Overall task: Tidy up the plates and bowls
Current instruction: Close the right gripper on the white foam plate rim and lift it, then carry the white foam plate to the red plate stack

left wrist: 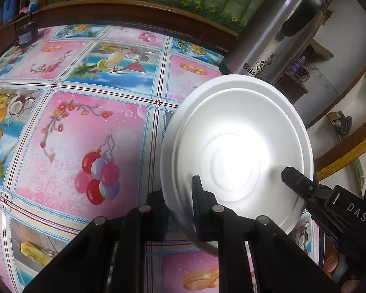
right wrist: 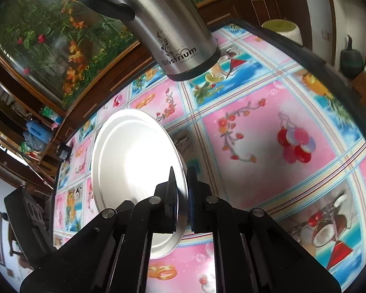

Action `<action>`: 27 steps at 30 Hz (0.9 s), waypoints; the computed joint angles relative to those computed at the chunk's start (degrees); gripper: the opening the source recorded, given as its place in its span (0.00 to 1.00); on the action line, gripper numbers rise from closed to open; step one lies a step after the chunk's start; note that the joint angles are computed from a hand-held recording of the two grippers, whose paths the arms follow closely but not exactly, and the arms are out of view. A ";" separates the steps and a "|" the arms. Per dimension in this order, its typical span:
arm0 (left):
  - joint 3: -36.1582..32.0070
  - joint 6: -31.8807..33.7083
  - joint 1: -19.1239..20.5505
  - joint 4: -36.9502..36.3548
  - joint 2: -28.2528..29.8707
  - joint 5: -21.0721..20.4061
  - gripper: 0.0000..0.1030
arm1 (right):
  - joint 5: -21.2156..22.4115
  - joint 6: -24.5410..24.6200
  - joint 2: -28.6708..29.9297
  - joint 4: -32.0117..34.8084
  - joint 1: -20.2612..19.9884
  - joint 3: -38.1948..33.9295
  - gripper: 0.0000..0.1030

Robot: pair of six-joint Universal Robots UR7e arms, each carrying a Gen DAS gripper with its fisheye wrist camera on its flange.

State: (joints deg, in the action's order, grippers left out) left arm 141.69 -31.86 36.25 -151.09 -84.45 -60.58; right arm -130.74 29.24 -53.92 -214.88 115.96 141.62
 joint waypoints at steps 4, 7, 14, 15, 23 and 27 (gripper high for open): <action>-0.39 1.25 1.66 -0.75 -0.52 -3.03 0.12 | 2.76 1.19 -0.41 -1.44 -1.36 1.07 0.06; -0.83 1.64 2.10 0.02 -0.99 -3.96 0.11 | 4.70 1.90 -0.67 -2.05 -2.19 1.67 0.06; -1.77 1.32 1.96 2.55 -2.14 -4.52 0.11 | 7.69 3.45 -1.67 -1.29 -3.19 2.32 0.06; -1.82 1.13 1.78 2.92 -2.70 -4.42 0.11 | 8.41 3.63 -1.86 -1.35 -3.37 2.50 0.06; -1.35 -1.58 -1.65 9.41 -7.18 -3.12 0.10 | 9.47 7.28 -1.88 -2.95 -1.47 4.68 0.06; 0.67 -4.43 -4.93 15.18 -12.61 -2.61 0.10 | 11.28 10.05 -0.92 -7.72 -0.52 7.59 0.07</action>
State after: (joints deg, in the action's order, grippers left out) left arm 142.36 -36.29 31.32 -135.91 -97.05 -63.19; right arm -119.47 39.29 -54.84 -222.60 115.44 149.22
